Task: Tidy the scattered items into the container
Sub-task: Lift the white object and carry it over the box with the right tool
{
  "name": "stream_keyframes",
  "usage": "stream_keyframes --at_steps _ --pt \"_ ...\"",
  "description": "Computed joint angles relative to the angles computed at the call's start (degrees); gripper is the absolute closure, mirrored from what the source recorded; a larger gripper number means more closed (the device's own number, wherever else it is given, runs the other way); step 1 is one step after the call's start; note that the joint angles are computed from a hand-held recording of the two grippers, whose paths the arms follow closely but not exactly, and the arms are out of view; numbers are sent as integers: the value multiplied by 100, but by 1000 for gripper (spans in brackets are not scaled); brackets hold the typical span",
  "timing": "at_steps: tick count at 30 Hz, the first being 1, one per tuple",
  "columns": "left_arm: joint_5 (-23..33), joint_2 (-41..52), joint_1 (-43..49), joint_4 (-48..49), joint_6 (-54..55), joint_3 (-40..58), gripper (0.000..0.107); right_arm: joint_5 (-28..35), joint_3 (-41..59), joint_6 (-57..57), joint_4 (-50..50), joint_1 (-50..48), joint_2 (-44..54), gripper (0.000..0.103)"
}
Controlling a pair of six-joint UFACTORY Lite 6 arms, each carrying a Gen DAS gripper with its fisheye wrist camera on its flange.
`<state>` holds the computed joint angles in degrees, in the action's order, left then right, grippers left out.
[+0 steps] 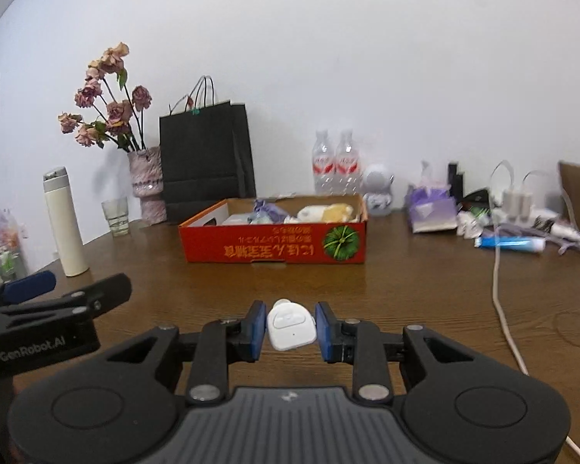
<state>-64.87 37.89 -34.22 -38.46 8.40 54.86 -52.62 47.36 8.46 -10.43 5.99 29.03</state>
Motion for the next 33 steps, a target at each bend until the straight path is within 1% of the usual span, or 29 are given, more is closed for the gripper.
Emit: stream_keyframes --at_steps 3,7,11,14,19,23,26,30,33 --pt "-344 -53 -176 -75 7 -333 4 -360 -458 -92 142 146 -195 77" --pt "-287 -110 -259 -192 -88 -474 4 -666 -854 -253 77 283 -308 77" --pt "-393 -89 -378 -372 -72 -556 4 -805 -1118 -347 179 432 -372 77" --pt "-354 -93 -395 -399 -44 -574 4 -894 -1266 -390 231 480 -415 77" --pt "-301 -47 -385 -383 51 -433 4 -864 -1236 -302 261 450 -423 77" --pt "-71 133 -230 -206 83 -61 4 -805 -906 -331 419 450 -220 77" --pt "145 378 -43 -117 350 460 4 -611 -439 -314 450 390 51 77" --pt "634 800 328 -32 737 1538 4 -195 473 -319 270 261 493 77" --pt "1202 1261 712 44 1129 2694 4 398 1607 -74 -210 89 1001 77"
